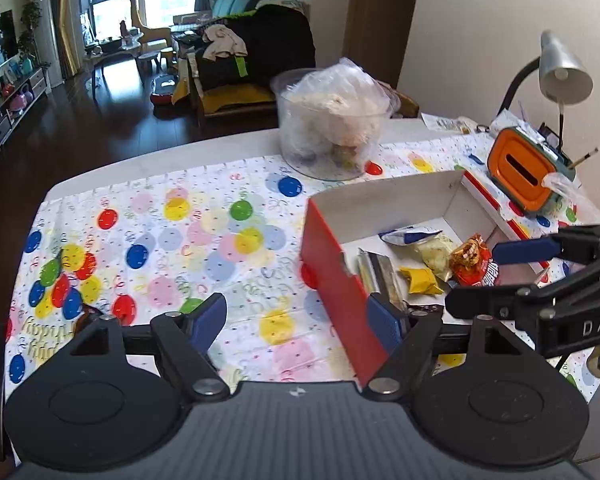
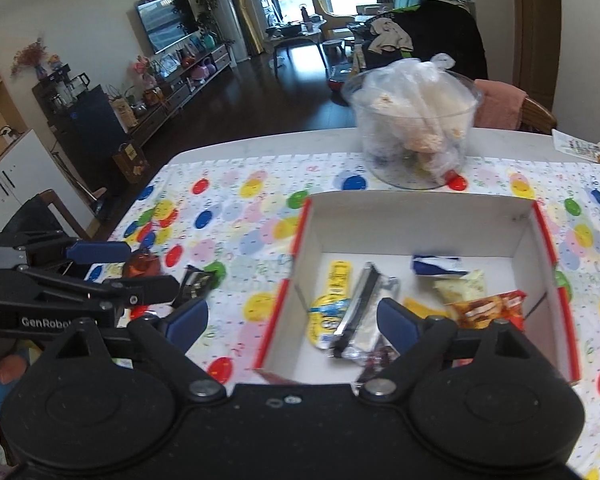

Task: Organize snacks
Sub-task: 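Withdraw both tools from the box toward the remaining snacks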

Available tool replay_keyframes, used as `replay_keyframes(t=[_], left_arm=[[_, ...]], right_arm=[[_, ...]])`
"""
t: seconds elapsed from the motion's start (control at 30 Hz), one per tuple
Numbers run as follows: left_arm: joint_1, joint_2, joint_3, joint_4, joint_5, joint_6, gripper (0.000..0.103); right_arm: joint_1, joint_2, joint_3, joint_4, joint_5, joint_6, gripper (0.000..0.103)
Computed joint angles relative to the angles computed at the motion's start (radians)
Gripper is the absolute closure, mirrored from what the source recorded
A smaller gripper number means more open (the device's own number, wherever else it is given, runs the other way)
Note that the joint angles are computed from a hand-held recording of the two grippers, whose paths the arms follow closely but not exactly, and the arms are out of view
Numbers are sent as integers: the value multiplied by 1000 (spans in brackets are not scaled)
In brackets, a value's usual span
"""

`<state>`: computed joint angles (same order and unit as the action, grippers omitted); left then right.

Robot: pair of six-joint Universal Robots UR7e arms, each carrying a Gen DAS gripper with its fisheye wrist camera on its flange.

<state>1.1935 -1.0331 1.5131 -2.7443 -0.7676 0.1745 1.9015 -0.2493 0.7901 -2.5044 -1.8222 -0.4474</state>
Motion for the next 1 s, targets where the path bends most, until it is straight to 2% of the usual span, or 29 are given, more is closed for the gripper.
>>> replay_keyframes(t=[0.03, 0.07, 0.1, 0.37, 0.57, 0.67, 0.83, 0.9, 1.0], left_arm=[[1, -9, 18, -42, 5, 20, 26], [4, -18, 33, -81, 9, 39, 26], [7, -28, 43, -100, 8, 51, 24], [56, -112, 93, -115, -49, 94, 20], [117, -153, 84, -52, -80, 107, 20], [158, -171, 59, 24, -123, 112, 20], [215, -174, 21, 83, -162, 146, 20], [235, -171, 5, 97, -175, 169, 20], [263, -160, -27, 127, -193, 195, 20]], right_arm=[[3, 1, 5, -3, 4, 3, 9], [6, 1, 14, -14, 11, 7, 1], [8, -1, 28, -33, 21, 8, 0], [41, 35, 31, -60, 10, 32, 0], [74, 94, -6, -68, -62, 31, 0], [86, 131, -47, -51, -80, 47, 0], [108, 209, -121, -97, -129, 48, 0], [117, 249, -166, -108, -166, 48, 0], [121, 316, -272, -56, -191, 74, 0]])
